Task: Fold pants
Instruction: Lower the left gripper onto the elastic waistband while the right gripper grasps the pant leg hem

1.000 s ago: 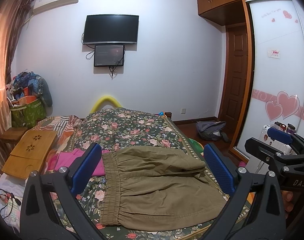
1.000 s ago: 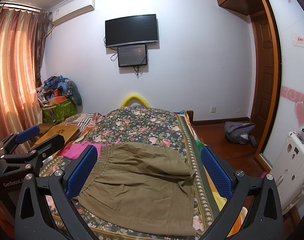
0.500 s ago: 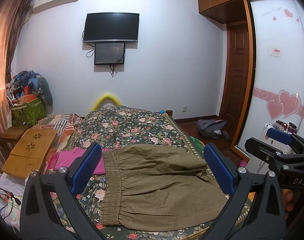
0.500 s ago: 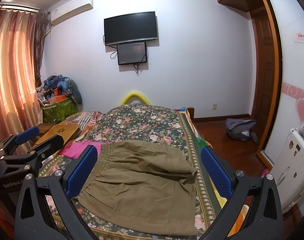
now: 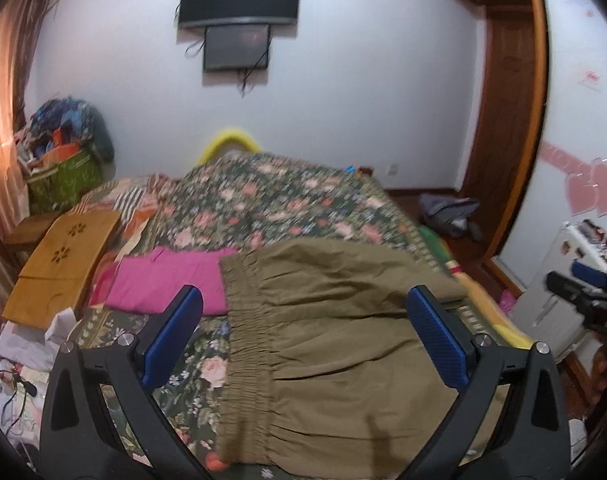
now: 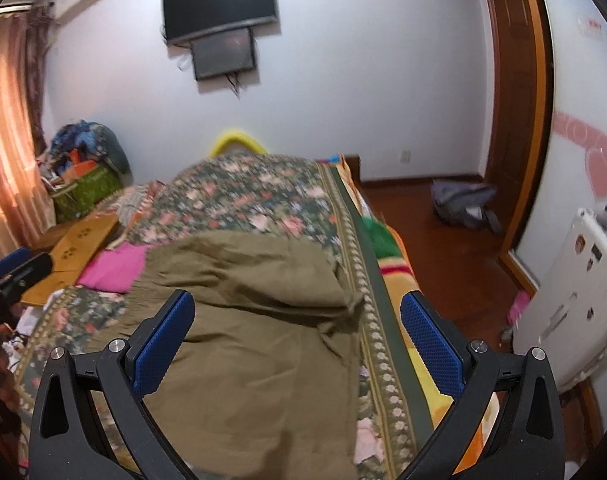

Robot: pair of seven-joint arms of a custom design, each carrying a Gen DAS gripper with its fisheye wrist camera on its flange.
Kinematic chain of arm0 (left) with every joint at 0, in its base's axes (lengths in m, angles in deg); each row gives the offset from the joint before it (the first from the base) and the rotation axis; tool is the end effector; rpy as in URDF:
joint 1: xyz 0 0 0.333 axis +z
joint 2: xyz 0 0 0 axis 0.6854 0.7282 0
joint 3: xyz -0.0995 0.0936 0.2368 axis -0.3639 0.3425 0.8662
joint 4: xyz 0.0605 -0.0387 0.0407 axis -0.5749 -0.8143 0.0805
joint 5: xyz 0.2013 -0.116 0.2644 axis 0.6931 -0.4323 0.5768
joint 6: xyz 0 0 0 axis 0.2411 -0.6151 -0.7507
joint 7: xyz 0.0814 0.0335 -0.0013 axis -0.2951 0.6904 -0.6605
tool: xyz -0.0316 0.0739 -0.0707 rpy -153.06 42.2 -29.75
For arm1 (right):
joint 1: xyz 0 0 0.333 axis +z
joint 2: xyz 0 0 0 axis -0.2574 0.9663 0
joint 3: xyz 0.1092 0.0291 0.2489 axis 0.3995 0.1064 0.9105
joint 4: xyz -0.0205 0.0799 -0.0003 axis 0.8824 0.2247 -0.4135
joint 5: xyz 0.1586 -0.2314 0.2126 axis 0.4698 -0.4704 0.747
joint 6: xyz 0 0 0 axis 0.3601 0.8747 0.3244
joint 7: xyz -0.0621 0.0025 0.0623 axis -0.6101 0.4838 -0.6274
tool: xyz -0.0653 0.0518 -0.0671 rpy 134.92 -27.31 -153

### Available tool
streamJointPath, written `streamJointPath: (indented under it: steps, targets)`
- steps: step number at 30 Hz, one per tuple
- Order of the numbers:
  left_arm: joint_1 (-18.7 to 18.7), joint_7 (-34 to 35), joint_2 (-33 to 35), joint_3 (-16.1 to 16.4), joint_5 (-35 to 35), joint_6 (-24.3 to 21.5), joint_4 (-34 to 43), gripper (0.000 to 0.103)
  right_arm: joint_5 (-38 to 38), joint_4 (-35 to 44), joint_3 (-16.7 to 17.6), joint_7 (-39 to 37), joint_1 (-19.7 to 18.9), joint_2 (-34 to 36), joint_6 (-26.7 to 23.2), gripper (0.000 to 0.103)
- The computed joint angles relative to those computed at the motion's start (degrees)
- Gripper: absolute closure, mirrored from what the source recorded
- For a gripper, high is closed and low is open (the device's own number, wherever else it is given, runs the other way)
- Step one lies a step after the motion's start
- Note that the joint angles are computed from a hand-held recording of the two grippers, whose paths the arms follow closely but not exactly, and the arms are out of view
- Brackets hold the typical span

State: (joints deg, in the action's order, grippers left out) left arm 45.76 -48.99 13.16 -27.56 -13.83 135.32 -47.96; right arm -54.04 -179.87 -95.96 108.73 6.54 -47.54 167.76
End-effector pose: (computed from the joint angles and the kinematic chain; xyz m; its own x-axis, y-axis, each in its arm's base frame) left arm 0.4420 -0.1826 0.5047 0.1270 -0.9906 0.0509 -0.5245 -0.1106 -0.8442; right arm 0.4317 0.0899 0.5185 0.2423 -0.9657 -0.0930 -0.5534 -0.0588 -0.8308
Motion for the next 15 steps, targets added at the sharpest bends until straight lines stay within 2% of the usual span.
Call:
streamJointPath:
  steps: [3,7,10,12,15]
  targets:
    - [-0.4,5.0,5.0,2.0,-2.6,-0.5,2.6,0.0,-1.3,3.2,0.7,0.5,-3.0,4.2,-1.7,0.0]
    - [-1.1,8.8,11.7,4.8,-2.4,-2.0,7.4,0.0,3.9,8.6,-2.9,-5.4,-0.6,9.8,-5.3,0.001]
    - [-2.0,11.9,16.9,7.9,-4.0,-2.4,11.8,0.0,8.6,13.3,-3.6,-10.3,-0.4,14.1,-7.8,0.001]
    - [-2.4,15.3,20.7,10.1,-7.4,-1.7,15.0,0.0,9.7,16.6,-3.0,-12.1,-1.5,17.3,-8.7,0.001]
    - [-2.6,22.4,25.6,12.0,-15.1,-1.4,19.2,0.01,11.4,22.7,-1.5,-15.2,-3.4,22.3,-11.7,0.008]
